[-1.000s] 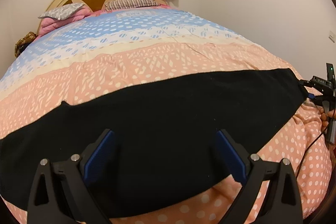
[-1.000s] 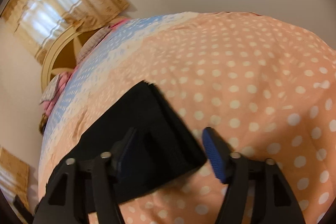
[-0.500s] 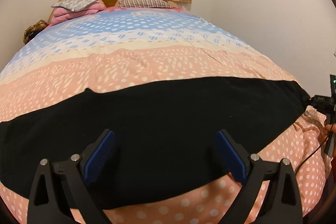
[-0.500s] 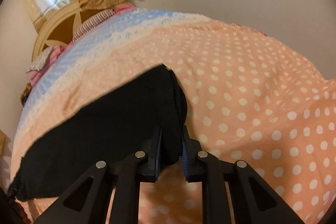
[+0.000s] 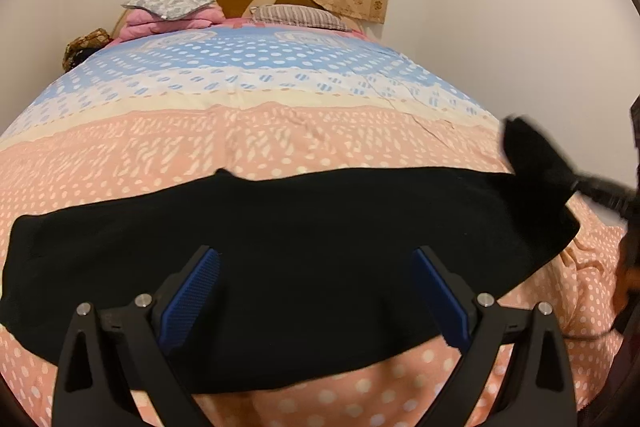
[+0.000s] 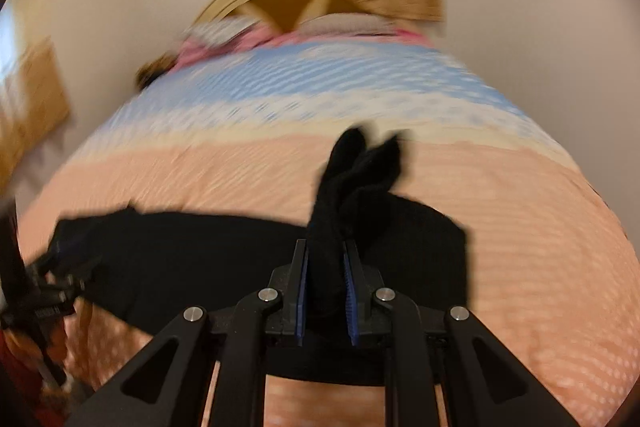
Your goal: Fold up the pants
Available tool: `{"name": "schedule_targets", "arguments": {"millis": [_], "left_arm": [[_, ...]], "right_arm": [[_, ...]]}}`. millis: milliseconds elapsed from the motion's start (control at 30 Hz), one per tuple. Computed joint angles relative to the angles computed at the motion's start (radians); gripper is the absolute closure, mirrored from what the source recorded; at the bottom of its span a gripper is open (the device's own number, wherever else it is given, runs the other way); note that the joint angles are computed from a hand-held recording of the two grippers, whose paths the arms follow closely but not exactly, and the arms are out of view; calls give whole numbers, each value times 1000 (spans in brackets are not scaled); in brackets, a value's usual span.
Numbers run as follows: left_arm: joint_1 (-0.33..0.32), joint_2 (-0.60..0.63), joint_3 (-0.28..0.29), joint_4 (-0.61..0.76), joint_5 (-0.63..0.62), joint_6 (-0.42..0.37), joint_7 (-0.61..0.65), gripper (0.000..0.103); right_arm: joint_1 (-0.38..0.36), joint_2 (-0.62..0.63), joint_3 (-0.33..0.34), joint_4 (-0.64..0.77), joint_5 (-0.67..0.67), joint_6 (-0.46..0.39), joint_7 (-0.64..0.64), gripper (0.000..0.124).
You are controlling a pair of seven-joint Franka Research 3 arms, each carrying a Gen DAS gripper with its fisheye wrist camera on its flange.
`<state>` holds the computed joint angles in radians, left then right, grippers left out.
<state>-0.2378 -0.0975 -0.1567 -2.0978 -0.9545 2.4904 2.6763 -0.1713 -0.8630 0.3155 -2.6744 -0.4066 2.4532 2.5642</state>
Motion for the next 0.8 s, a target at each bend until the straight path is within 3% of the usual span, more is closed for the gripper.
{"name": "schedule_targets", "arguments": {"millis": [167, 333, 400, 433, 467, 500, 567, 633, 700, 800], "left_arm": [[23, 30, 8, 25, 7, -8, -25, 4], [41, 53, -2, 37, 23, -1, -41, 4], [47, 61, -6, 42, 32, -7, -51, 4], [49, 64, -8, 45, 38, -9, -57, 4], [50, 68, -11, 47, 46, -8, -63, 4], [52, 67, -13, 45, 47, -9, -62, 4], [53, 65, -17, 40, 50, -4, -57, 4], [52, 63, -20, 36, 56, 8, -54, 4], [49, 63, -22, 33, 62, 17, -55, 4], [46, 61, -23, 30, 65, 16, -70, 4]], "right_arm": [[-5, 218, 78, 84, -68, 52, 42, 108], [0, 337, 140, 135, -210, -1, 146, 104], [20, 346, 148, 143, -262, -24, 157, 86], [45, 360, 139, 147, -270, -20, 137, 62], [66, 370, 128, 153, -275, -13, 130, 52], [90, 373, 116, 150, -281, 5, 125, 52], [159, 354, 52, 122, -256, 83, 92, 52], [209, 289, -44, 47, -199, 262, 77, 52], [180, 230, -62, 6, -166, 345, 88, 52], [54, 125, -56, -60, -149, 471, 168, 52]]}}
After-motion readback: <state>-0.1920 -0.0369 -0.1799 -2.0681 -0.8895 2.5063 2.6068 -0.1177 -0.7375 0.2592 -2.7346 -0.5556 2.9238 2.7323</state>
